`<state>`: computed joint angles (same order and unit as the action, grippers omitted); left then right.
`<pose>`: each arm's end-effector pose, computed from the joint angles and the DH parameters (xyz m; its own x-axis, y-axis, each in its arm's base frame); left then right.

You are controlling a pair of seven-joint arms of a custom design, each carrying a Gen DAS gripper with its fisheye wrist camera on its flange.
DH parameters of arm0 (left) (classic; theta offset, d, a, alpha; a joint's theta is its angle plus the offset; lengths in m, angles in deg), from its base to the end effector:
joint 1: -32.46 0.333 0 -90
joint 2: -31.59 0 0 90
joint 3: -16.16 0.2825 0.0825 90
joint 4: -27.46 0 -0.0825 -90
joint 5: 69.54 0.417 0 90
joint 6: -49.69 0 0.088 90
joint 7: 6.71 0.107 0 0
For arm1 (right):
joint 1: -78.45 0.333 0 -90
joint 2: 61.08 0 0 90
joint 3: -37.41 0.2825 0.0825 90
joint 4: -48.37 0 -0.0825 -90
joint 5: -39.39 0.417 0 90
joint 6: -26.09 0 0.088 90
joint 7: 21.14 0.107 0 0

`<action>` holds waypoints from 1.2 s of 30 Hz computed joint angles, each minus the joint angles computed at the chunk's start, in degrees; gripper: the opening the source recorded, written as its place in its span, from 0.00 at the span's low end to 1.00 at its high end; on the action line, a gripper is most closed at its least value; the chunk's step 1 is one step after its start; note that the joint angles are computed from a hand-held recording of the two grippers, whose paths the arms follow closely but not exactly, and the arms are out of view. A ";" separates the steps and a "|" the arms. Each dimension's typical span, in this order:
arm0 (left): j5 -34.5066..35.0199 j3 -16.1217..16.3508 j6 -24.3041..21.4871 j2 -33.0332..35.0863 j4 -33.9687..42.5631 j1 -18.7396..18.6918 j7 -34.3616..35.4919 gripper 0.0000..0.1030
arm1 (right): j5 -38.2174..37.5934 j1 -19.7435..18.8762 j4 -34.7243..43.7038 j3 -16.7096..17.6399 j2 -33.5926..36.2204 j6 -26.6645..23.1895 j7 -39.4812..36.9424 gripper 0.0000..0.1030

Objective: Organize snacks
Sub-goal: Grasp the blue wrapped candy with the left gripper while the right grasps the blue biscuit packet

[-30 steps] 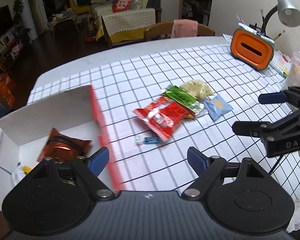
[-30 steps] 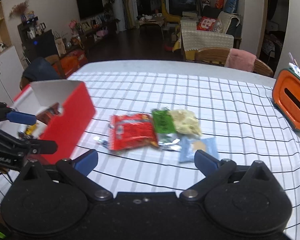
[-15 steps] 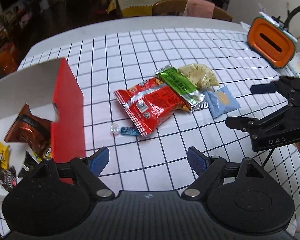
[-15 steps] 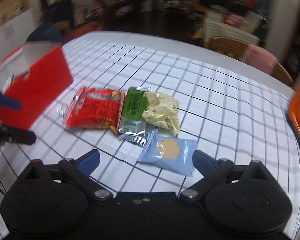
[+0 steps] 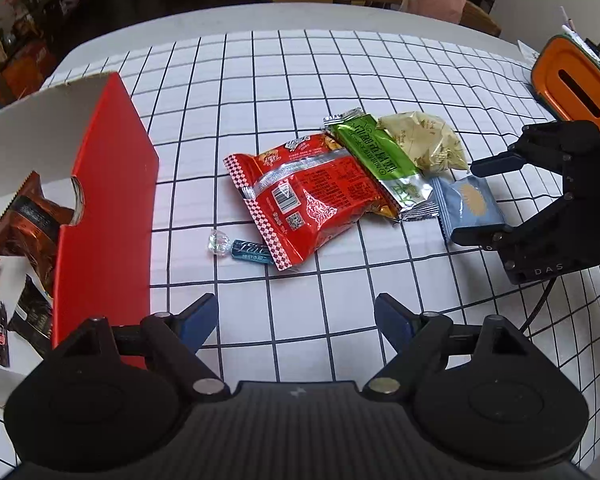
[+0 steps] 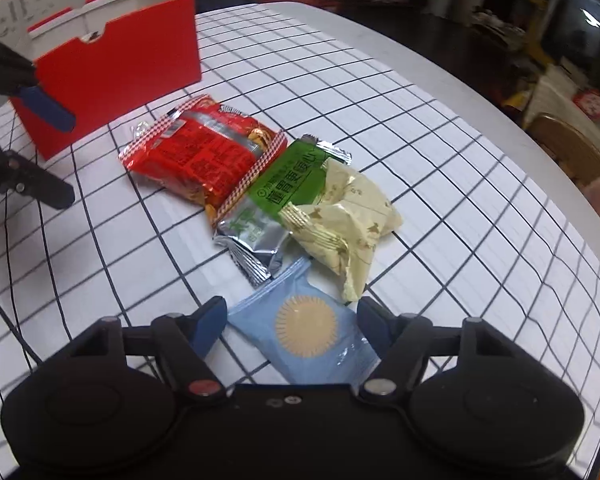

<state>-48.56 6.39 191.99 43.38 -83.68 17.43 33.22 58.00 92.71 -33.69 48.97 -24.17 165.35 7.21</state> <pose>0.5923 -0.2716 0.3652 0.1850 -0.9811 0.0577 -0.8968 -0.1925 -0.3984 0.6958 0.3064 0.3175 0.9427 -0.3265 0.0685 -0.2550 -0.8376 -0.4832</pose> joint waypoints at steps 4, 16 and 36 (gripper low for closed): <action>-1.00 0.12 0.12 1.05 0.85 0.23 -0.15 0.83 | -0.37 -0.43 3.98 0.25 2.49 -3.55 -2.13 0.70; -1.94 1.04 -0.22 4.75 3.79 0.15 -0.59 0.79 | -0.26 -0.46 1.88 -0.33 0.87 -6.20 -4.87 0.62; -3.31 3.58 -0.21 10.65 9.01 0.92 -6.59 0.55 | 7.53 -0.66 -16.31 1.12 -10.28 7.32 1.81 0.42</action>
